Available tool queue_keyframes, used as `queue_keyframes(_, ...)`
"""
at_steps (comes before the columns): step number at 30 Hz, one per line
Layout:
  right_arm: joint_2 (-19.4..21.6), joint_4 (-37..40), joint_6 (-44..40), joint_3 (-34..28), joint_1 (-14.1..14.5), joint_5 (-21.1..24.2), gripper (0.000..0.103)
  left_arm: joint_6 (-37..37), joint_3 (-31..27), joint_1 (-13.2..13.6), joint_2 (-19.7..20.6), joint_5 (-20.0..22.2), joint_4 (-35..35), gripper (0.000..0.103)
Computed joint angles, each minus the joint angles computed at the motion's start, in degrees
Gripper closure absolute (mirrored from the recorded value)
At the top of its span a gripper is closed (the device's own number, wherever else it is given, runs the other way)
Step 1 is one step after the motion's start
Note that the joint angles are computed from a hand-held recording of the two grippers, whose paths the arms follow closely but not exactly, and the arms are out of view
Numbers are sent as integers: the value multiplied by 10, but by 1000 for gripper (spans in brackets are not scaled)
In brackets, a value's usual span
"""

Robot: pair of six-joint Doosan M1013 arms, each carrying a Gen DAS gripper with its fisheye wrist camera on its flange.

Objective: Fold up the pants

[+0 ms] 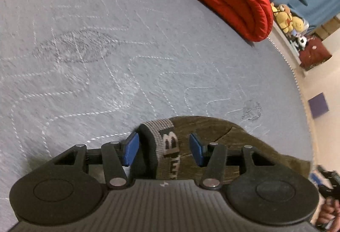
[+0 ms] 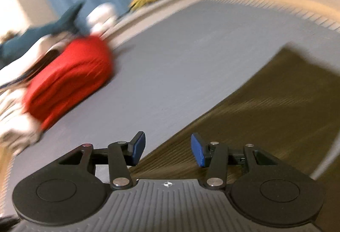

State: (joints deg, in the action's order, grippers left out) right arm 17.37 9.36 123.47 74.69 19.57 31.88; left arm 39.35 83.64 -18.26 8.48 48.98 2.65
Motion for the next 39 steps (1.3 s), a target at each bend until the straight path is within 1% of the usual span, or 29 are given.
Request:
queue_keyframes(2,25,36,-13,-35,11,36,53,11,-4,2,5,0,-15,46)
queue_keyframes(5,63,55,28,-75,16,61,53,16,-11,-4,13,14,-11,48)
queue_keyframes(7,85,41,78,-101,19,83,53,17,-13,-7,16,22,-10,52)
queue_keyframes(9,104,26,110,-119,21,95,53,22,-14,-11,19,27,-2,52)
queue_keyframes(12,127,5,131,-147,25,123,54,39,-16,-11,25,28,0,52)
queue_keyframes(13,135,-3,137,-157,26,137,57,44,-16,-9,26,28,-3,52)
queue_keyframes(14,141,-18,145,-165,30,144,60,46,-15,-7,27,25,-7,52)
queue_keyframes(15,145,-35,150,-173,33,148,60,49,-14,-5,28,23,-10,52)
queue_keyframes(17,159,-74,153,-203,41,178,61,58,-15,-6,29,25,-5,54)
queue_keyframes(18,166,-99,157,-217,46,199,64,63,-17,-8,30,29,3,55)
queue_keyframes(19,174,-127,160,-235,52,226,77,66,-19,-10,31,33,11,61)
queue_keyframes(20,184,-163,161,-255,59,258,88,65,-22,-12,32,40,24,72)
queue_keyframes(21,190,-180,160,-266,63,271,89,72,-23,-12,31,42,27,74)
queue_keyframes(22,194,-196,161,-275,67,284,94,81,-23,-12,30,41,27,82)
queue_keyframes(23,195,-204,164,-279,69,289,98,86,-24,-12,28,42,31,93)
queue_keyframes(24,192,-209,177,-275,69,282,98,91,-24,-12,26,39,33,93)
queue_keyframes(25,181,-219,208,-256,66,248,99,98,-21,-9,22,28,27,94)
queue_keyframes(27,151,-282,295,-202,62,130,99,110,-15,-6,15,3,19,94)
queue_keyframes(28,144,-305,330,-190,60,96,99,112,-14,-7,14,-4,22,94)
queue_keyframes(30,133,-310,378,-165,52,30,99,109,-13,-8,15,-6,28,94)
queue_keyframes(31,133,-310,387,-160,51,17,99,102,-14,-9,16,-3,34,94)
queue_keyframes(32,138,-297,372,-165,51,28,98,92,-13,-9,17,1,41,94)
queue_keyframes(33,146,-253,328,-179,49,54,95,84,-11,-8,16,-1,38,94)
queue_keyframes(34,153,-206,284,-189,46,76,89,74,-7,-5,15,-6,34,94)
queue_keyframes(35,156,-160,245,-193,41,89,89,63,-6,-5,15,-5,37,94)
queue_keyframes(36,154,-144,226,-189,39,89,89,50,-6,-6,15,-4,43,94)
queue_keyframes(37,150,-152,220,-185,39,86,81,39,-6,-7,15,-2,50,94)
queue_keyframes(38,144,-168,214,-181,40,86,67,25,-7,-9,15,2,59,94)
queue_keyframes(39,139,-182,208,-178,41,82,61,1,-7,-12,14,7,72,94)
